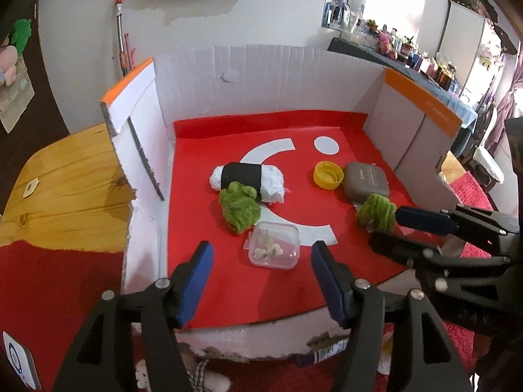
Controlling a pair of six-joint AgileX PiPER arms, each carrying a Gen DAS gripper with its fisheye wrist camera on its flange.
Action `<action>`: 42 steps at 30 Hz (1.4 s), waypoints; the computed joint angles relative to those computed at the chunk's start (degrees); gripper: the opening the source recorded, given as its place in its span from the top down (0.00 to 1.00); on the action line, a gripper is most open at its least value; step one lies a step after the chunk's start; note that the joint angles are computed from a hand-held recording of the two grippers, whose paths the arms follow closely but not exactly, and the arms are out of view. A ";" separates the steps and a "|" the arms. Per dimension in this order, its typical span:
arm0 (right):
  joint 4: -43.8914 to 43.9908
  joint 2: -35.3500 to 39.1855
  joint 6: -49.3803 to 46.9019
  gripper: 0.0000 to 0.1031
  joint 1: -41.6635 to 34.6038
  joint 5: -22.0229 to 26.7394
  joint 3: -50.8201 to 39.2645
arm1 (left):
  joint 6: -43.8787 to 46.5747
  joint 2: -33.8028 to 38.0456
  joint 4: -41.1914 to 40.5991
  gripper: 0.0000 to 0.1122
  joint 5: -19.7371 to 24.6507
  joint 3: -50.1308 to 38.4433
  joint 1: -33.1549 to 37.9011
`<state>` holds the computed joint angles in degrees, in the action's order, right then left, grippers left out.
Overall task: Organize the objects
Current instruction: 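Withdraw both tools from the box toward the rug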
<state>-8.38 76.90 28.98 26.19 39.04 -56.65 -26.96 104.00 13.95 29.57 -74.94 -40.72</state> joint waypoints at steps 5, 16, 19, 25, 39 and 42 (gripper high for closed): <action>-1.63 -1.09 2.23 0.51 1.58 0.05 0.35 | -1.38 -1.59 0.71 0.41 -1.12 1.81 0.20; -3.28 -4.64 5.38 0.45 3.61 0.18 1.81 | -7.56 -5.71 6.38 0.37 -2.64 6.43 -0.99; -5.60 -6.13 8.05 0.41 5.13 1.11 1.90 | -10.57 -7.31 9.28 0.34 -3.13 7.98 -1.55; -12.61 -8.87 15.38 0.31 9.25 3.82 1.70 | -15.31 -10.10 13.37 0.25 -3.67 10.39 -2.18; -20.84 -13.55 25.16 0.18 16.54 7.93 1.79 | -28.78 -15.55 27.24 0.14 -1.61 14.39 -6.84; -22.99 -14.28 27.48 0.13 18.69 9.30 1.67 | -30.05 -16.62 28.61 0.13 -1.11 15.03 -7.75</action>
